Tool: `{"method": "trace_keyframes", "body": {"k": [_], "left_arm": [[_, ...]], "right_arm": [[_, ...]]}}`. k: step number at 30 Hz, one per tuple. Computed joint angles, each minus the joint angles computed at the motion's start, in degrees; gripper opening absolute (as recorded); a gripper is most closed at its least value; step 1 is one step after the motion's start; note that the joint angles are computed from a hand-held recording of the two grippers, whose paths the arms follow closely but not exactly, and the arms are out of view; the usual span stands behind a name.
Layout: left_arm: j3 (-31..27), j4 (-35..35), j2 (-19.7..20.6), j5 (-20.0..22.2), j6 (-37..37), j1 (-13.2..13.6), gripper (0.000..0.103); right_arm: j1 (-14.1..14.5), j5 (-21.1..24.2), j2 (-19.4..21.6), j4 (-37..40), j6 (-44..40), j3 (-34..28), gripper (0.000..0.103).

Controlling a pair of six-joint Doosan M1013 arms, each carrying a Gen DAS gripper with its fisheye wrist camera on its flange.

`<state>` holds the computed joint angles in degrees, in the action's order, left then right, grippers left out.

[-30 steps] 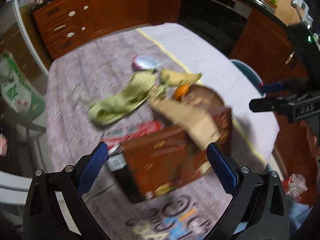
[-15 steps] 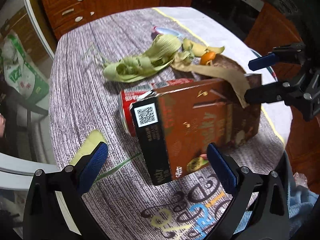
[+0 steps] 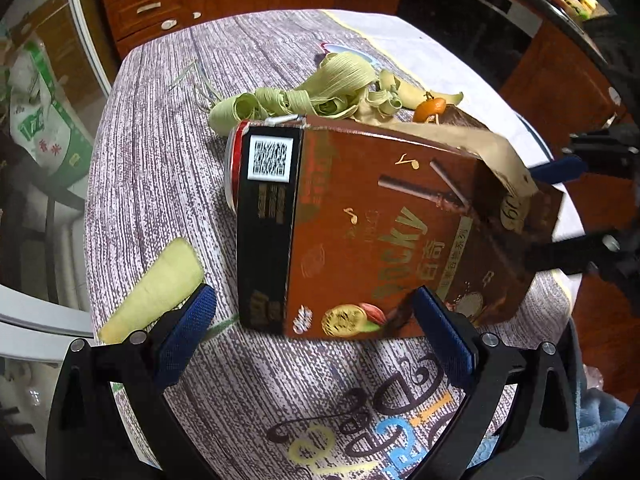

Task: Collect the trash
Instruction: 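Grasp the brown Pocky box edge with the right tool and lift it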

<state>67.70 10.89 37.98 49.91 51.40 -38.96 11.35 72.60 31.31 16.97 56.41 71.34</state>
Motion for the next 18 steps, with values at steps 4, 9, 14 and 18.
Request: {"method": "trace_keyframes", "body": {"k": [4, 9, 14, 18], "left_arm": [[1.02, 1.47, -0.62, -0.09, -1.40, -0.44, 0.099], [3.21, 2.45, -1.70, -1.20, -4.26, -0.87, 0.099], [4.83, 3.79, -2.66, -2.74, -6.40, -1.37, 0.099], [5.91, 4.03, -3.52, -3.91, -7.48, -1.39, 0.099]], "right_arm": [[-0.06, -0.49, -2.42, 1.77, -1.93, 3.00, 0.067], [0.51, -0.08, -3.73, 3.97, -2.63, 4.58, 0.027], [2.81, -1.35, -3.21, 2.21, -2.28, 4.24, 0.028], [4.34, -2.92, -2.01, 0.79, 0.62, 3.26, 0.032]]}}
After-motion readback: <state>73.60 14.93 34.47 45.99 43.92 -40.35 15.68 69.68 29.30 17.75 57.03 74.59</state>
